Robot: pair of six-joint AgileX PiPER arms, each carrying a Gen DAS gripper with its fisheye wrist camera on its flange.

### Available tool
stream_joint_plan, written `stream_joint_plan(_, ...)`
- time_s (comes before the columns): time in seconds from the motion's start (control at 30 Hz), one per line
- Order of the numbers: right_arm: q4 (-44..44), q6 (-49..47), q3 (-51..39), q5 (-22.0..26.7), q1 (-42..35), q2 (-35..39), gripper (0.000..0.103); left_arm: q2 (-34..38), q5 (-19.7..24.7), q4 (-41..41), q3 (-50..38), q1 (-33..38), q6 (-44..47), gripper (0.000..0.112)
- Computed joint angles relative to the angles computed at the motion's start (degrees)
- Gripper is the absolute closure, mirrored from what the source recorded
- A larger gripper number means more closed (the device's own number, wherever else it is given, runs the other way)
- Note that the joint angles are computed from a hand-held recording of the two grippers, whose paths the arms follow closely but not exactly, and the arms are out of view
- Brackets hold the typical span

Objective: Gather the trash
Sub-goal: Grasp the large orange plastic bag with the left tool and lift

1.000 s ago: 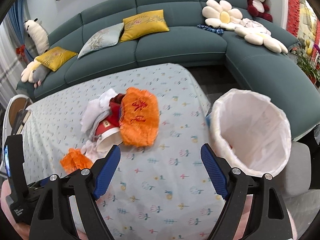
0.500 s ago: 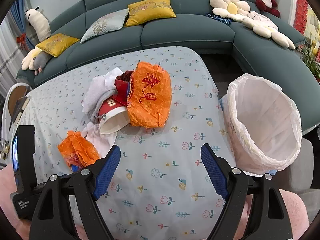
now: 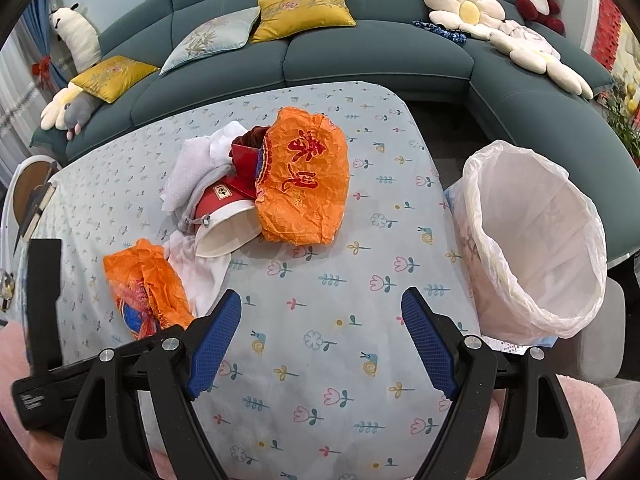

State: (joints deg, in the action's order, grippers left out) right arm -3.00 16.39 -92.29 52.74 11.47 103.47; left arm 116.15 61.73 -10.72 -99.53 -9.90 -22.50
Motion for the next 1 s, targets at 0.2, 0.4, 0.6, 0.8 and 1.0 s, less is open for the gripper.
stream_joint_plan(0.2,0.1,0.3,-1.6,0.6,0.7,0.9,0.024,-3.8,-1.5,-0.6,1.6,-0.1,2.6,0.092)
stream_joint_plan(0.4,-0.2,0.8,-4.7,1.4,1.4,3.1,0.024,-4.9,-1.4,0.1,-1.7,0.1,4.0,0.093)
stream_joint_plan(0.6,-0.7,0.8,-11.0,2.7,1.5,7.8,0.024,-3.0,-0.2,1.2,-7.7,0.2,5.4,0.093)
stream_joint_plan(0.8,0.1,0.6,-20.8,5.7,0.9,15.5,0.024,0.4,1.5,2.7,-13.4,0.8,6.8,0.092)
stream_joint_plan(1.0,-0.8,-0.3,-32.3,10.7,1.9,24.3,0.024,2.8,2.8,2.8,-17.0,1.5,7.5,0.092)
